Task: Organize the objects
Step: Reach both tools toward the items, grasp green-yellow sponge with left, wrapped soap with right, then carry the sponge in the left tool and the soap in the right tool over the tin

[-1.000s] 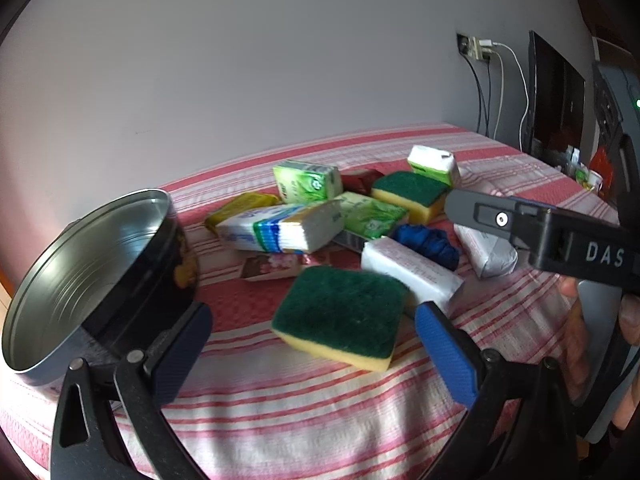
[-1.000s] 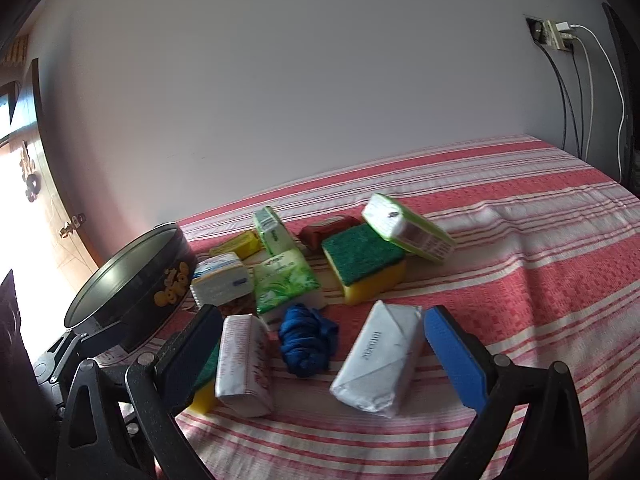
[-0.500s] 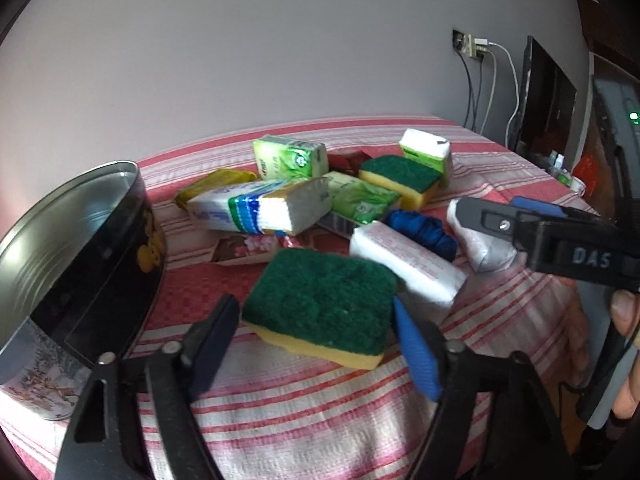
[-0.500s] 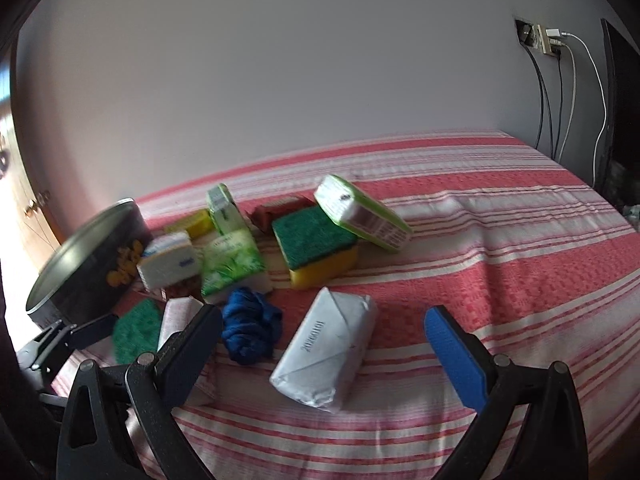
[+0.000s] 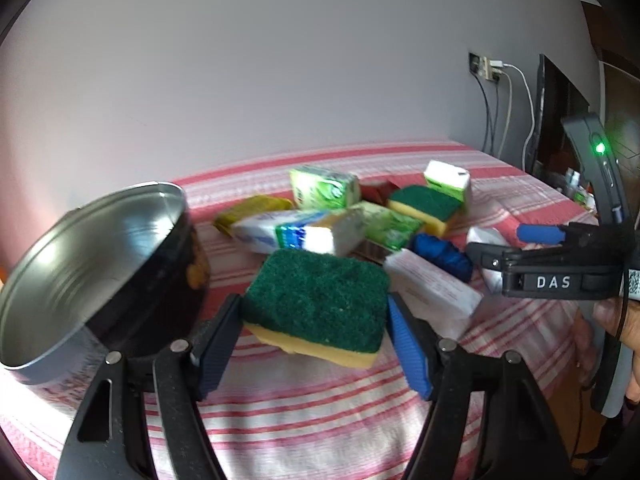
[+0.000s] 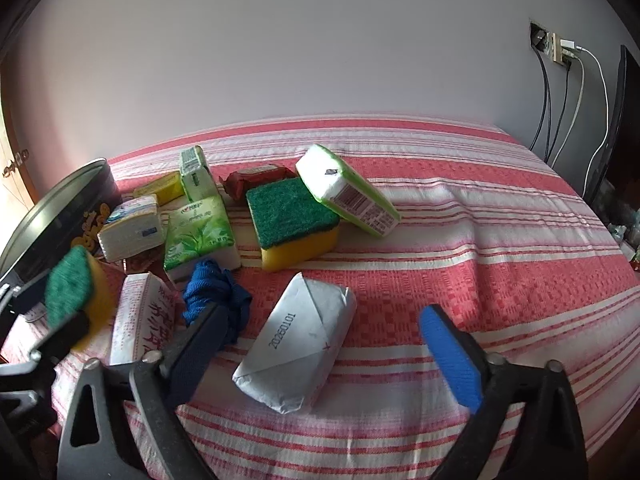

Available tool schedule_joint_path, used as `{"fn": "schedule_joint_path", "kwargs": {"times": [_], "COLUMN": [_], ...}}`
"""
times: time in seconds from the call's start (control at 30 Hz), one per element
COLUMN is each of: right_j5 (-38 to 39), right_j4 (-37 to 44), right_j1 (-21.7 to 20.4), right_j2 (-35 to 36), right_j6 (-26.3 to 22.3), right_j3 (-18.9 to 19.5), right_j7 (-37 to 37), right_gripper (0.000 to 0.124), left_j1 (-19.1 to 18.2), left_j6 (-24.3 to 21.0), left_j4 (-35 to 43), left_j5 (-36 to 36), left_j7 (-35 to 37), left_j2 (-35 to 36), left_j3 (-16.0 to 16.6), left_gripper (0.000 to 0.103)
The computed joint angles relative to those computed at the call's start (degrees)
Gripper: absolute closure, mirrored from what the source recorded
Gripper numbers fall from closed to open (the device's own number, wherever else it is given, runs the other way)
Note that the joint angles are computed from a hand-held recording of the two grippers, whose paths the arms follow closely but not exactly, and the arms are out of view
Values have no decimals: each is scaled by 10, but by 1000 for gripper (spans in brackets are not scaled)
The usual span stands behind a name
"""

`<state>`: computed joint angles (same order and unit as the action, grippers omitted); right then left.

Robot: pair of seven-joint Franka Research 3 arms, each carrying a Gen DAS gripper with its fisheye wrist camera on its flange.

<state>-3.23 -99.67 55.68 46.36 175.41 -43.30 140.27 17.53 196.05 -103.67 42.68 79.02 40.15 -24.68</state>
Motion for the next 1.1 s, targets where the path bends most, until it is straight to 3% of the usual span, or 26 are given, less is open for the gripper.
{"fn": "schedule_joint_path", "kwargs": {"times": [0.03,0.2,0.27,0.47,0.63,0.77,1.1], "right_j5": [-2,-21,-31,-33,-12,16,96], "right_j4": [7,9,6,-5,-11,-17,-47], "right_j1": [-16,-22,-18,-2,12,34,123], "right_j2": [-6,-9,-12,-8,-1,10,52], "right_j6": [-13,-17,-17,4,20,37,102], "right_j3": [18,25,23,8,-5,-27,-115], "right_j7": [-14,-8,-6,-5,-17,-27,-55], "right_gripper": [55,60,62,86,86,87,87], "left_j1": [-14,-6,-25,-60,-96,-107,-150], "left_j6": [8,14,27,65,98,104,142], "left_j4": [-2,-4,-8,-25,-37,-38,-64], "left_j5": [-10,-1,-11,-24,-45,-51,-120], "left_j7": [-1,-14,-18,-39,-50,-58,-27], "left_j2": [-5,-6,-13,-33,-48,-52,-70], "left_j3": [17,15,39,89,135,151,200], "left_gripper": [31,31,31,31,31,31,31]}}
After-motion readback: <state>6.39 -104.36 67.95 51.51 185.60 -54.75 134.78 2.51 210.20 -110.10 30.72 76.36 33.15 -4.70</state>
